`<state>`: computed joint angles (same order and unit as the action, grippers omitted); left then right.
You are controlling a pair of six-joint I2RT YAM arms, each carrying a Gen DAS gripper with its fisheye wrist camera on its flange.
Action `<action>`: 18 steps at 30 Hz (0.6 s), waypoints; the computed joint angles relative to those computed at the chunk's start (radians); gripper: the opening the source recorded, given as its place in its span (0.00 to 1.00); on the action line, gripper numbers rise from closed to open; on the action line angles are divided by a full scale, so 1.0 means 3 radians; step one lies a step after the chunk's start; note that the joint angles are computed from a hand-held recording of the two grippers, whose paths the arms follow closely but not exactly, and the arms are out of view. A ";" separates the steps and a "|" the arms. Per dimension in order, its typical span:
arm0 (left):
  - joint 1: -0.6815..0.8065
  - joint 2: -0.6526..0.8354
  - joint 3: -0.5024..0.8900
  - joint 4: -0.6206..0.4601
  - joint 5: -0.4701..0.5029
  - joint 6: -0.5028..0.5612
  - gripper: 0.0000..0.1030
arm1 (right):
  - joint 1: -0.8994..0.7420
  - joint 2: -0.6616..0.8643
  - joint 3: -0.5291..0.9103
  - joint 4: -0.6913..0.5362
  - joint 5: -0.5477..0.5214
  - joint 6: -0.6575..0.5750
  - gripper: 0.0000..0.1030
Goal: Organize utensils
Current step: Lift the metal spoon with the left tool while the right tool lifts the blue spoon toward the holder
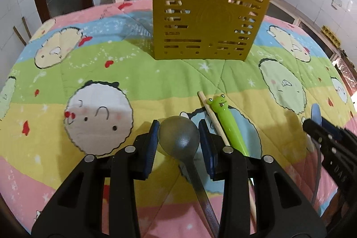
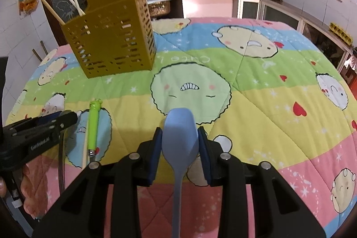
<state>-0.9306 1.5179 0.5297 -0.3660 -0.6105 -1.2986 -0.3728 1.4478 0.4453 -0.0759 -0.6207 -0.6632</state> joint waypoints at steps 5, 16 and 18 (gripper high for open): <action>-0.0301 -0.0109 -0.0005 -0.0265 -0.0220 -0.0217 0.34 | -0.0073 -0.0169 -0.0085 -0.0029 -0.0131 -0.0018 0.31; -0.0780 -0.0430 -0.0014 -0.0962 -0.0706 -0.0717 0.34 | -0.0222 -0.0445 -0.0228 -0.0057 -0.0449 -0.0006 0.31; -0.0861 -0.0418 0.0038 -0.1101 -0.0807 -0.0808 0.34 | -0.0236 -0.0503 -0.0242 -0.0058 -0.0510 0.0020 0.31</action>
